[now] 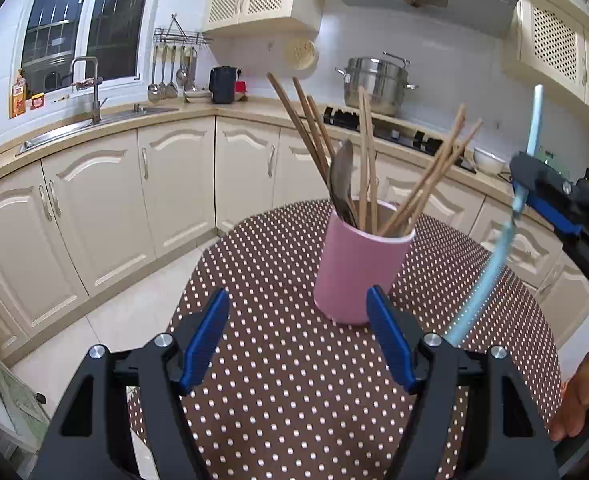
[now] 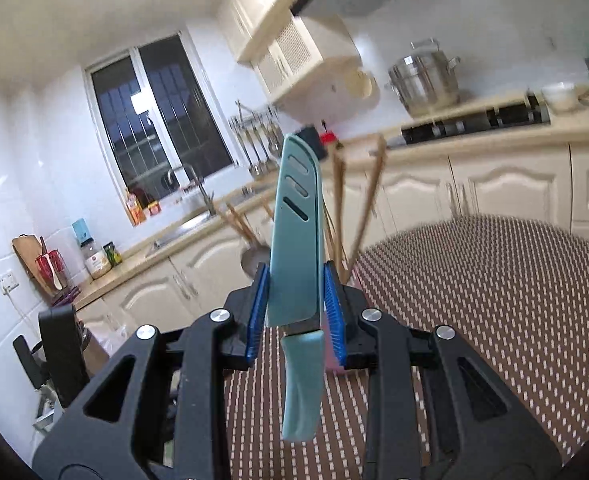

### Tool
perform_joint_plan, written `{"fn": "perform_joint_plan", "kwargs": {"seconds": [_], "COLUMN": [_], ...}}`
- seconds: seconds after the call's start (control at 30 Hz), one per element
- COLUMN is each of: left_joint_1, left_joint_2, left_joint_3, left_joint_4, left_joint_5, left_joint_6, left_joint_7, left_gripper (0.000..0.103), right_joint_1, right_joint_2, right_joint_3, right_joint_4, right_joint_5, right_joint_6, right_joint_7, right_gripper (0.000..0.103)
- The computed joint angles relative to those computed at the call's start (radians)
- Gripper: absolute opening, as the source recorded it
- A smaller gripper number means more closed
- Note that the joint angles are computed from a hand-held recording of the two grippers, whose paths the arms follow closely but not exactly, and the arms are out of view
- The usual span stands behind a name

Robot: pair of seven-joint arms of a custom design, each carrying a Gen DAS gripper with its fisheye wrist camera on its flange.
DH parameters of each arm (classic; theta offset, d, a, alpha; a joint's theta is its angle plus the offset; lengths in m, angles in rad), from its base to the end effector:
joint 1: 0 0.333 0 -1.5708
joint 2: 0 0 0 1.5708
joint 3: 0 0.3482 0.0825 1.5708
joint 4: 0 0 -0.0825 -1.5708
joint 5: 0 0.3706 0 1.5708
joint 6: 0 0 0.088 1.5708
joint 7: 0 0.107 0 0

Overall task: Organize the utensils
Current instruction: 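Raise the knife blade-up and lower it into the pink cup, then open the right tool to release the knife and pull back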

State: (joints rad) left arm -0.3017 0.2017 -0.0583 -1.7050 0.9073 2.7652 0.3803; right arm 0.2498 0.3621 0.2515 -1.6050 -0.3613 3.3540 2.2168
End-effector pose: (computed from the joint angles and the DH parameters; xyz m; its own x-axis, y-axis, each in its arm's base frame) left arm 0.6079 -0.2605 0.5952 0.0568 -0.9906 0.1242 -0.5205 -0.1356 -0.8430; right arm 0.6044 0.3326 0.6324 0.4465 -0.8104 -0.3793 -0.3480 0.2332 -0.9080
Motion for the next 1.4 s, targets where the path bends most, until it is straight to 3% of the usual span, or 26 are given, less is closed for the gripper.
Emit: {"fn": "perform_joint_plan", "kwargs": {"seconds": [0.07, 0.2, 0.33, 0.43, 0.57, 1.03, 1.4], "left_joint_1": [0.0, -0.008, -0.004, -0.005, -0.01, -0.014, -0.02], "left_joint_2": [0.008, 0.027, 0.048, 0.06, 0.07, 0.089, 0.094], "left_joint_3": [0.006, 0.02, 0.027, 0.035, 0.045, 0.056, 0.052], "left_joint_4": [0.014, 0.049, 0.082, 0.1, 0.114, 0.155, 0.171], "left_joint_5": [0.011, 0.048, 0.049, 0.04, 0.04, 0.058, 0.081], "left_joint_6": [0.002, -0.016, -0.02, -0.019, -0.025, -0.083, -0.134], "left_joint_7": [-0.007, -0.032, -0.038, -0.036, -0.035, -0.039, -0.045], "left_gripper": [0.07, 0.07, 0.07, 0.07, 0.07, 0.07, 0.07], "right_joint_1": [0.079, 0.115, 0.182, 0.242, 0.344, 0.269, 0.238], "right_joint_2": [0.032, 0.098, 0.154, 0.179, 0.234, 0.229, 0.242], "right_joint_3": [-0.083, -0.116, -0.199, -0.288, -0.452, -0.316, -0.254], "right_joint_4": [0.063, 0.182, 0.302, 0.352, 0.437, 0.386, 0.382], "right_joint_5": [0.018, 0.03, 0.05, 0.062, 0.057, 0.007, 0.022], "right_joint_6": [0.0, -0.035, -0.076, -0.082, -0.117, -0.201, -0.267], "right_joint_7": [-0.016, -0.049, -0.073, -0.067, -0.04, -0.069, -0.12], "right_gripper": [0.027, 0.027, 0.027, 0.027, 0.027, 0.027, 0.027]}}
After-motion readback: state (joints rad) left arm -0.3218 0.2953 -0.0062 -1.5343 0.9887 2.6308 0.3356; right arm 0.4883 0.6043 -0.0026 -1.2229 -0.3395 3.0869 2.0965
